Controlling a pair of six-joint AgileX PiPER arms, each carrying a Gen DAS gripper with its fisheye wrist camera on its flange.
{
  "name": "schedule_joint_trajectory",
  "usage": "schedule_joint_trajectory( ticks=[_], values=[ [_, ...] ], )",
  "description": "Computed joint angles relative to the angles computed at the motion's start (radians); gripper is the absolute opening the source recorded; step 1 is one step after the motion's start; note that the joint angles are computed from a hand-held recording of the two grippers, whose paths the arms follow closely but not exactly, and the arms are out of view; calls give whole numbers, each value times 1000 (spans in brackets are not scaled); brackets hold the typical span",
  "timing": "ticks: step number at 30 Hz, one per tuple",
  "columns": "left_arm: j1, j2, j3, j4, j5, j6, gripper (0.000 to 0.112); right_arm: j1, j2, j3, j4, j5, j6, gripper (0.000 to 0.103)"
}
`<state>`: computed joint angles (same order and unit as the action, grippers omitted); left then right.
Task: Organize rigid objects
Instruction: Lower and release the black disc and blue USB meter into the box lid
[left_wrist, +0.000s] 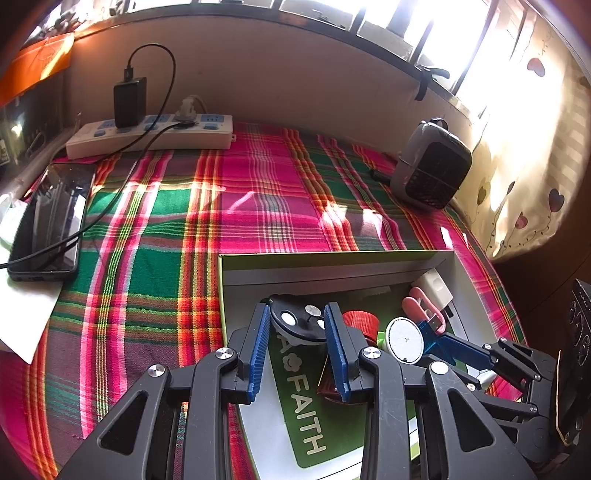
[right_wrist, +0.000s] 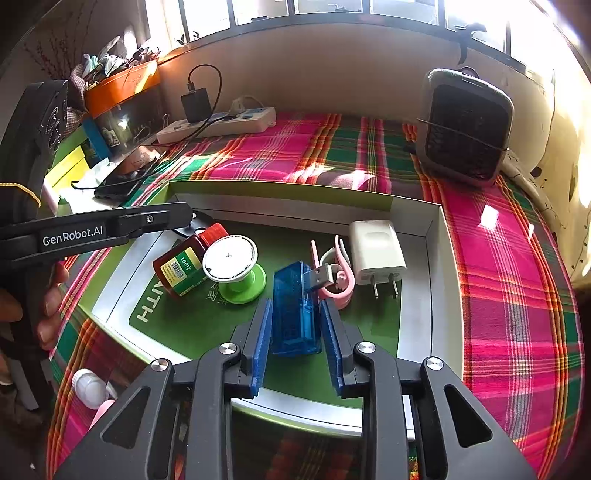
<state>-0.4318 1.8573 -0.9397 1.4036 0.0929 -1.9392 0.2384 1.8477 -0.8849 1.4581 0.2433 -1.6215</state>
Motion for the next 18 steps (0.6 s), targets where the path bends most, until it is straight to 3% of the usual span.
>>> schedule_joint_trajectory(
  ticks=[5,8,18],
  values=[
    [-4,0,-1,-49,10,56,30,2,-2,2,14,-3,-13,35],
    [-5,-5,9,24,3,-24,30,0,-5,7,32,-4,-31,35],
    [-18,-29,32,74,16,-88,31,-9,-24,27,92,-2,-91,36]
  ],
)
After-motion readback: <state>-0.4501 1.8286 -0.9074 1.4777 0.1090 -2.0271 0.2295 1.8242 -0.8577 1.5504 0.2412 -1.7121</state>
